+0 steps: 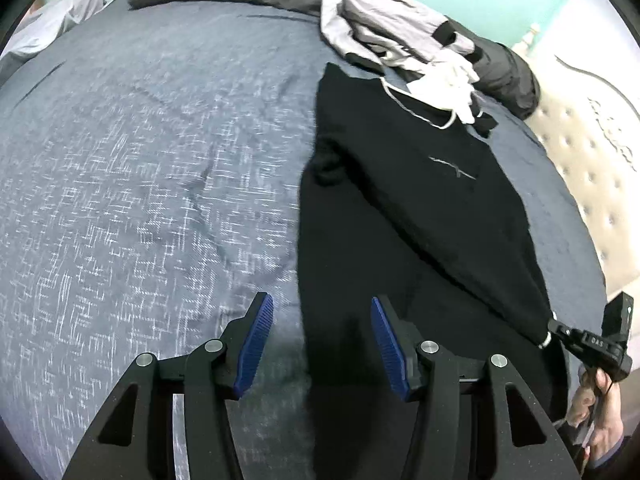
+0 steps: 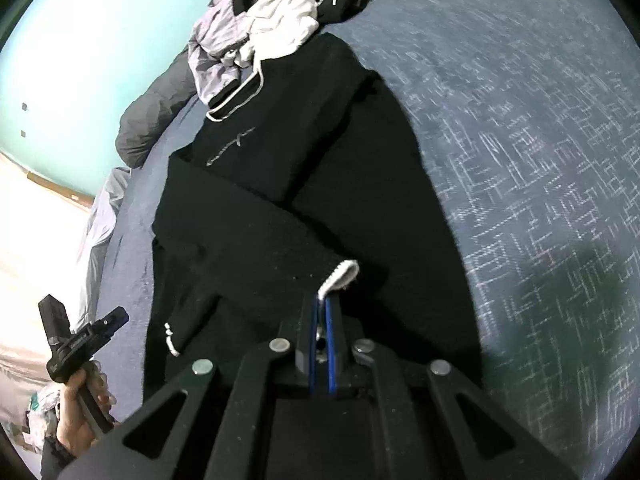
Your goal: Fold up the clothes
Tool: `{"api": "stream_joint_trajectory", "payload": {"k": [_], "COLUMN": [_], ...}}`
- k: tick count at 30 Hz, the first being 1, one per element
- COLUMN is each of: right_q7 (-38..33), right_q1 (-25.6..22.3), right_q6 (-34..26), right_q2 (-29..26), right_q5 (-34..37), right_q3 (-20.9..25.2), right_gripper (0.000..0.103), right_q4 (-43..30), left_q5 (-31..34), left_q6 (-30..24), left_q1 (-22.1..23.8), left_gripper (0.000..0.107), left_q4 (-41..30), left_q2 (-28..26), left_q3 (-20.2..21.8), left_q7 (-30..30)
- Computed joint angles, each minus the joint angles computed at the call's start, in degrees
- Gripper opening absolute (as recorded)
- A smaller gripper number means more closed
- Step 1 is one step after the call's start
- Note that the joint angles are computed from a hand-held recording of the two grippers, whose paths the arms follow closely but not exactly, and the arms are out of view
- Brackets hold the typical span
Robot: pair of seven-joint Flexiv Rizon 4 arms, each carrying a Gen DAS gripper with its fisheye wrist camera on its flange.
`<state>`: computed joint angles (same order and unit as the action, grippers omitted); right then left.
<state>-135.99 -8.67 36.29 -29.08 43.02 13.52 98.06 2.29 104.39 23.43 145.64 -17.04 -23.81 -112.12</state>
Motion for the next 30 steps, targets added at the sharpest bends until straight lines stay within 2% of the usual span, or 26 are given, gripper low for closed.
{"api": "stream_joint_trajectory", "payload": {"k": [3,7,11,15,20,22,27,30], "right_q7": [0.50,0.31,-1.16,-4.62,-4.05,-4.54,-7.05,-6.74], "right_q1": [0.54,0.41,-2.45,-1.50,-0.06,-0.15,0.23,0.15], "right_q6": [-2.52,2.02,1.51,0.32,-0.56,-0.64,1.29,0.83], "right_q2": [-0.95,0.03,-0.09,-0.37,-3.81,-4.76,-5.18,-5.66], "right_q5": [-2.60,-3.02,2.13,3.53,5.23,6.02,5.96,5.47], "right_q3": [-0.51,-1.14,0.49,1.63,2.15,2.63,3.13,3.11], "right_gripper": [0.005,0.007,0.027,0.027,0.028,0.028,0.029,0.029], "right_q4": [-1.19,-0.70,-3.26,-3.62,-5.35,-5.58,-4.98,-5.23], "left_q5": [-0.48,-2.45,-5.12,-7.85,-10.15,-10.22,-8.00,-7.11], "left_q6": [-0.76,-1.98,-2.89,-4.52,-9.55,-11.56,-14.56,-15.17], "left_q1": [-1.96,-6.00,-9.41,-14.60,-27.17,-30.72,-36.68,-36.64], "left_gripper": [0.055,0.055,0.055,0.055,0.055,0.055,0.055,0.055], "left_q4": [-1.84,-4.49,-7.20,-10.47,-16.96,-19.51,-24.68,-26.32], "left_q2": [-1.24,-2.81,-4.66,-6.27,-8.60,-9.76,-12.78,-14.10], "left_q3": [2.54,6.99,10.43,15.30,27.51,31.30,38.39,38.82], "left_q7": [1.60,4.35,6.72,9.06,12.43,13.01,13.19,13.26]}}
